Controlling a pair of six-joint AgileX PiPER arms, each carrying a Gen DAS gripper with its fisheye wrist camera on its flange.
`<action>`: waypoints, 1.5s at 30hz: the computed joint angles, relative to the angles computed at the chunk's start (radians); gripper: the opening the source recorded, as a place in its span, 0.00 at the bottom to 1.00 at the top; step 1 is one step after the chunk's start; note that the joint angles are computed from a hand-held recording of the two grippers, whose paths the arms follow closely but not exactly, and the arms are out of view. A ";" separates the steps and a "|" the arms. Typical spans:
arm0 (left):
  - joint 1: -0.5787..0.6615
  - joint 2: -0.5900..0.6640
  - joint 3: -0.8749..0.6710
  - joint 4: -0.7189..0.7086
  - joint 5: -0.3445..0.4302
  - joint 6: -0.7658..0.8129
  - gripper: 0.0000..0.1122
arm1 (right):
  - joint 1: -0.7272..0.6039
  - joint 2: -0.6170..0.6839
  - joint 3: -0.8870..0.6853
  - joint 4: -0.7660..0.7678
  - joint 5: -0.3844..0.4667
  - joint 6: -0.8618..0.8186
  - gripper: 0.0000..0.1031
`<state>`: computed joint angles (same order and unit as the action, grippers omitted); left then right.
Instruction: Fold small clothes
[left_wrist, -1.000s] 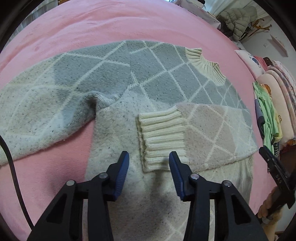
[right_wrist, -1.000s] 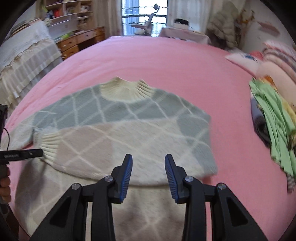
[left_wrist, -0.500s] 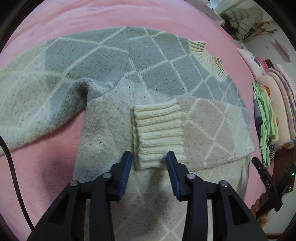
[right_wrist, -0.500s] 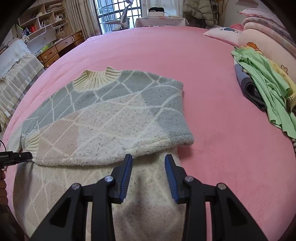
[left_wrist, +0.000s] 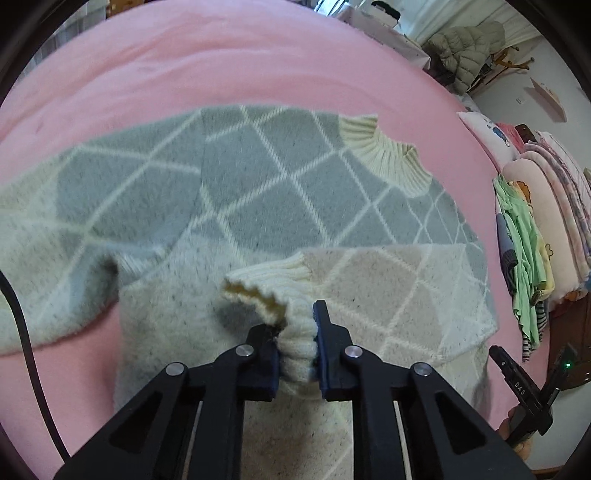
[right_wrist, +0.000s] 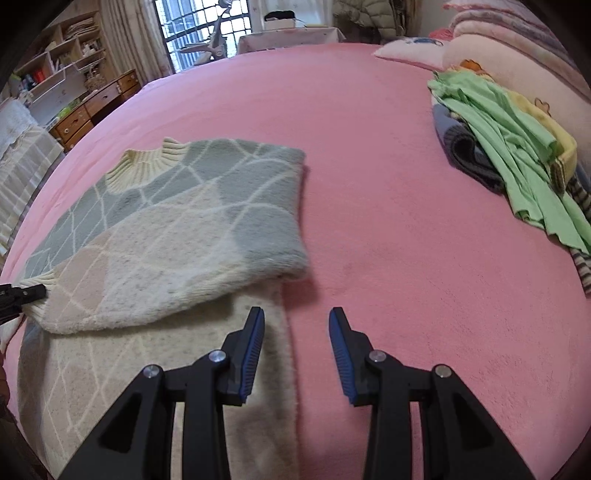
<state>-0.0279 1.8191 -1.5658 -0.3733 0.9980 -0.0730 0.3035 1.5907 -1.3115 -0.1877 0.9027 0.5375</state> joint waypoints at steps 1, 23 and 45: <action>-0.002 -0.006 -0.018 0.026 -0.001 -0.017 0.11 | -0.009 0.003 0.004 0.013 -0.005 -0.007 0.35; -0.049 0.163 -0.678 0.134 0.212 -0.183 0.11 | -0.083 0.168 -0.142 0.168 -0.057 -0.036 0.16; -0.027 0.101 -0.130 0.249 0.000 -0.142 0.13 | 0.017 0.185 -0.141 -0.154 0.029 0.023 0.38</action>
<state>-0.0553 1.9199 -1.6962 -0.1239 0.9982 -0.2154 0.3207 1.7761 -1.4524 -0.3414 0.9317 0.5608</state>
